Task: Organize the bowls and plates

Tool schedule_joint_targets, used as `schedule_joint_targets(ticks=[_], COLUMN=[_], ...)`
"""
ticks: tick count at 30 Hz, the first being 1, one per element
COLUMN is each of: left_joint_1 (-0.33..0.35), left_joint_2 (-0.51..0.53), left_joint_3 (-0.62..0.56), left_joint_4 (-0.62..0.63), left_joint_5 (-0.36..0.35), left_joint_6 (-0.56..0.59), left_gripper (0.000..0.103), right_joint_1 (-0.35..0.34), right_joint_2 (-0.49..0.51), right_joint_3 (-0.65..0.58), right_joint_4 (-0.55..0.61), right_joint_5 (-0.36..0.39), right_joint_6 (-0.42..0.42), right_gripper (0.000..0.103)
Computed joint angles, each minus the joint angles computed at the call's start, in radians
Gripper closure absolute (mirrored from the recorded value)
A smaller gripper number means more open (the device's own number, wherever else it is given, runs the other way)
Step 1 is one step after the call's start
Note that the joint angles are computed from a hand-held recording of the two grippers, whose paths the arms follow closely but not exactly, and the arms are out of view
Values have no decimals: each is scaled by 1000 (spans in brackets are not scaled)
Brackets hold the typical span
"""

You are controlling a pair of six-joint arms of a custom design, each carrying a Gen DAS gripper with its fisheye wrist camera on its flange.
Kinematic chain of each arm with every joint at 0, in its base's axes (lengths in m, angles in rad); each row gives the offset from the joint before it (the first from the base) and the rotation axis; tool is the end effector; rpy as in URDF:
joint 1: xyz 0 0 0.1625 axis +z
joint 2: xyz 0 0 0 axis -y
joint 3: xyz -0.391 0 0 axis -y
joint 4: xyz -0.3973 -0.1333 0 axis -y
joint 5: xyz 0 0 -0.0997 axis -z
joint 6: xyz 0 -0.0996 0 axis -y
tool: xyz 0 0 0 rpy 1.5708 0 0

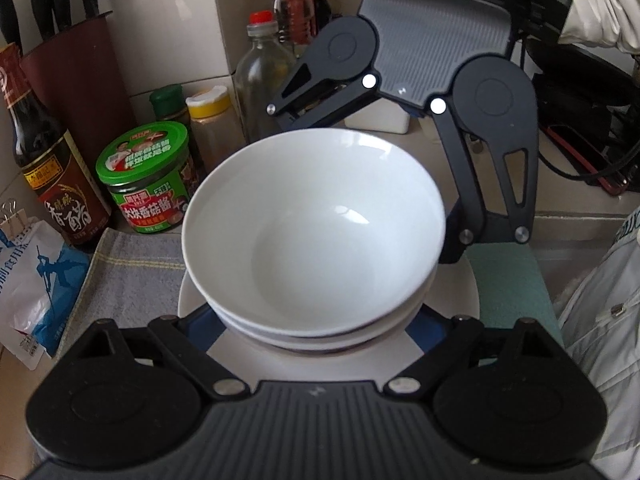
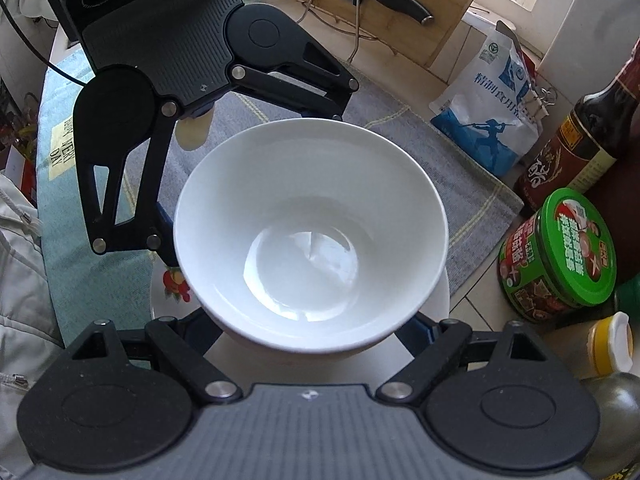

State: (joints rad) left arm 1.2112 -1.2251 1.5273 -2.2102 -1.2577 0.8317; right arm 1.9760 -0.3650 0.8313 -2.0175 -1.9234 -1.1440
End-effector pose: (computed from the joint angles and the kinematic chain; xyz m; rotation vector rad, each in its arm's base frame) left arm -0.0707 -0.6542 0.3557 1.4760 2.3089 -0.3522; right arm 0.4133 -0.7127 0.0280 1.9707 -2.0067 -0.2066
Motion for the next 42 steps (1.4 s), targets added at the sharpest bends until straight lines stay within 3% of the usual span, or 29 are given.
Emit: schedule_joint_targets(ticks=[7, 11, 15, 19, 21, 22, 25, 30, 33, 34, 38, 42], left_joint_1=[-4, -19, -29, -37, -43, -57, -127, -227, -300, -313, -344, -354], left_joint_2=[-24, -58, -120, -222, -274, -301, -349, -432, -460, -470, -532, -559], left_joint_3=[60, 136, 212, 318, 378, 418, 512, 572, 594, 595, 586, 579], left_joint_4=[-83, -189, -264, -377, -461, -530, -708, -740, -720, -701, -518, -428], left_joint_5=[16, 48, 49, 25, 22, 52, 239, 466, 637, 663, 698, 691], left_joint_6=[4, 27, 20, -51, -89, -105, -155, -252, -320, -342, -507, -587], left_gripper=[8, 7, 5, 3, 1, 1, 1, 1, 1, 1, 1, 1], right_joint_1=[2, 6, 26, 62, 88, 100, 143, 225, 264, 279, 329, 360], right_joint_2=[-8, -24, -67, -115, -131, -135, -140, -126, -153, -158, -160, -139], right_joint_3=[23, 71, 173, 318, 389, 412, 502, 581, 636, 651, 676, 667], right_joint_4=[-30, -99, -213, -411, -523, -564, -745, -869, -894, -909, -949, -1014], right_joint_5=[-10, -31, -85, -165, -221, -245, -336, -537, -566, -573, -637, -685], right_joint_6=[6, 33, 78, 153, 227, 268, 441, 838, 1056, 1108, 1191, 1185], right_gripper=[9, 1, 0, 0, 0, 0, 0, 0, 0, 0, 0, 0])
